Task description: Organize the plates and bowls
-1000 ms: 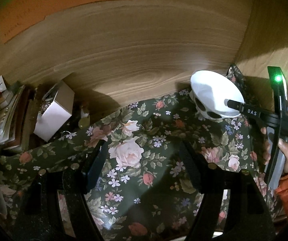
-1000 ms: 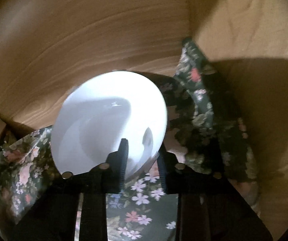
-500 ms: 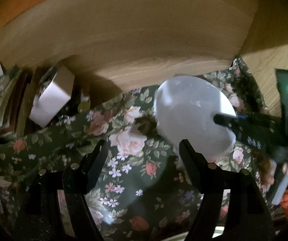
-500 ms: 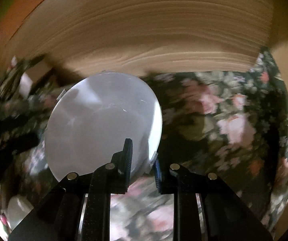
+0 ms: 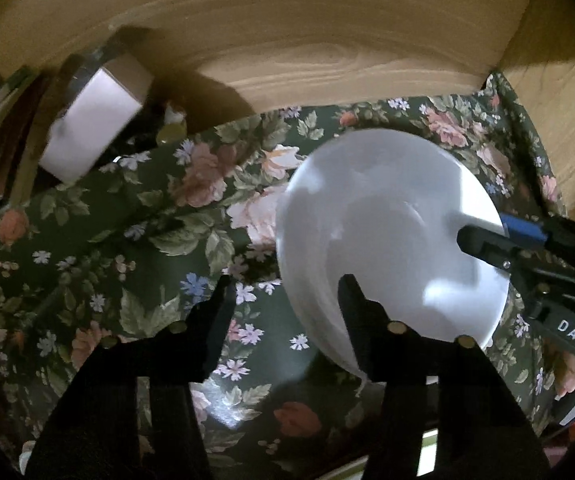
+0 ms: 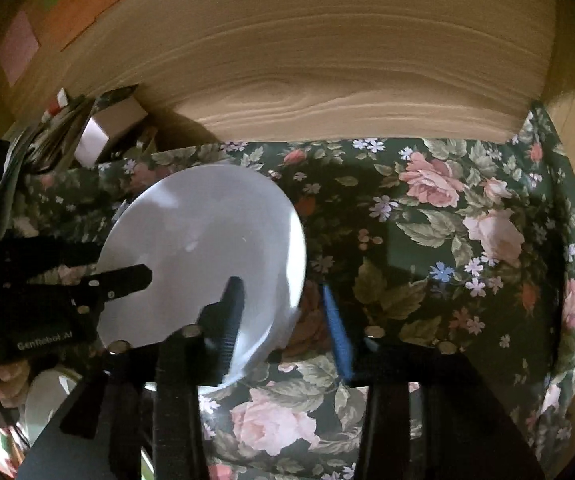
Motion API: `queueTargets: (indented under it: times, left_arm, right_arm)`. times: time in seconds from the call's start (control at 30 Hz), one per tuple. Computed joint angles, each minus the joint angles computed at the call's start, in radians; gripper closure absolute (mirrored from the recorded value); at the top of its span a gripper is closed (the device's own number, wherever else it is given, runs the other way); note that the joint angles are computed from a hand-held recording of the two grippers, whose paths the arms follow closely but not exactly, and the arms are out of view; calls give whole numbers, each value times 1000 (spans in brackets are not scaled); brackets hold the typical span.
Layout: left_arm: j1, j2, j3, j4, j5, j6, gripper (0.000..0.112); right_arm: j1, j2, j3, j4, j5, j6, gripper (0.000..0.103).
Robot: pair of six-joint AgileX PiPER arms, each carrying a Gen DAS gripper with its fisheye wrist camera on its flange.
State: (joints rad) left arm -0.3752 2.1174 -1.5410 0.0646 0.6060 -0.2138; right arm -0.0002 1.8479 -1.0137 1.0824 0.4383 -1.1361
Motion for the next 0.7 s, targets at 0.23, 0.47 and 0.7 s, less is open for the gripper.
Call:
queueTargets:
  times: [0.23,0.47,0.7]
  left_arm:
    - [-4,43,-56,-66,33,60,86]
    - [-10,47,-62,-65,34,61,93]
    - [0,8,-15,-99,2,77,93]
  right_arm:
    - [20,78,-63,-28,33,75,67]
    - [30,69,-39,58,11,2,85]
    - [32,20,-1,104,4,-37,85]
